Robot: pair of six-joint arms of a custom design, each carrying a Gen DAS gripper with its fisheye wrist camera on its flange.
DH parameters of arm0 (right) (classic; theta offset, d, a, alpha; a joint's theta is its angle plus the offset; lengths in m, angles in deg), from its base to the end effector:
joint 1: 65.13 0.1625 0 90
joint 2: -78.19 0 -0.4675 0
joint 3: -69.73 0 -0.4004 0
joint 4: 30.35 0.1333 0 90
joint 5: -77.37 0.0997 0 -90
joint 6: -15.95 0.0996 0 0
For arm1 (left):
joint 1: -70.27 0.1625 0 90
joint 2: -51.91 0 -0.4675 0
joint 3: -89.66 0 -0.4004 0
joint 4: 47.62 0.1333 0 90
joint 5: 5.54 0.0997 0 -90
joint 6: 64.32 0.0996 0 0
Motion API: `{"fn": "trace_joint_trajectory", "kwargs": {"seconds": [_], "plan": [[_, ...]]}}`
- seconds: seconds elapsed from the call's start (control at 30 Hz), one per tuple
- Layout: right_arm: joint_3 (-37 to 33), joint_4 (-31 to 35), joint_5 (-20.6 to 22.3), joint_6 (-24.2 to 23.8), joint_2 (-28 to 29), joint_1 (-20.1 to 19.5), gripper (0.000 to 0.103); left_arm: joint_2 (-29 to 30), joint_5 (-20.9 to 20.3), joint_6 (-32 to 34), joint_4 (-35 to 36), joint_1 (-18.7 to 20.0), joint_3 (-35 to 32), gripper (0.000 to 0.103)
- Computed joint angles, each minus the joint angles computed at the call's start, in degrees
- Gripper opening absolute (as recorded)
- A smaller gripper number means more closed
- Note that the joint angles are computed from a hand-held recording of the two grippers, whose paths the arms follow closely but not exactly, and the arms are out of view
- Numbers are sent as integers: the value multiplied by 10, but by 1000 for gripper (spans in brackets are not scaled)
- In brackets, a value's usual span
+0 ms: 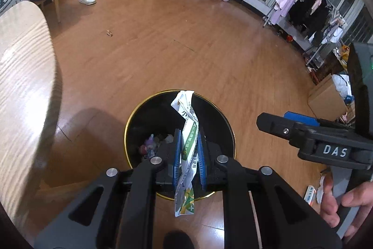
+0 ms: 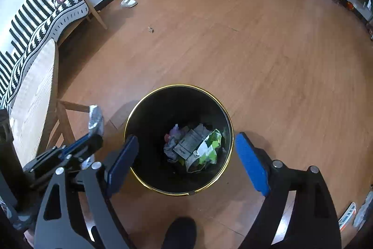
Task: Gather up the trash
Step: 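Carry strip wrapper and green packet to the bin and open both tools, then swing back to the table and grasp the green toy car with left tool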
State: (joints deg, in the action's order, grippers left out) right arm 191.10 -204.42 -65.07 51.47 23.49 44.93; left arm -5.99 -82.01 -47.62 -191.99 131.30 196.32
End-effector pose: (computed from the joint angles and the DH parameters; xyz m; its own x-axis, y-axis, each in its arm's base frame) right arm 0.2370 -0.4905 0.1483 -0.7224 0.5318 0.4419 0.1135 0.7217 -0.6829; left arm -0.1638 -0.6192 0.1708 -0.6868 0.6821 -0.2511 0.7093 0.7044 -0.0267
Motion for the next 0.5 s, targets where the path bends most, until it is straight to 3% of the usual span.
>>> {"fn": "trace_joint_trajectory", "kwargs": {"seconds": [0.1,0.17,0.23,0.5], "plan": [[3,-6,-1,-6,-6,0,83,5,-3,2,1,1,0,13],[5,-14,-4,-7,-7,2,83,6,-3,2,0,2,1,23],[8,-20,-6,-6,-8,4,83,4,-3,3,-7,3,3,66],[-3,-23,-11,-8,1,15,83,-24,-1,18,-23,-1,17,75]]}}
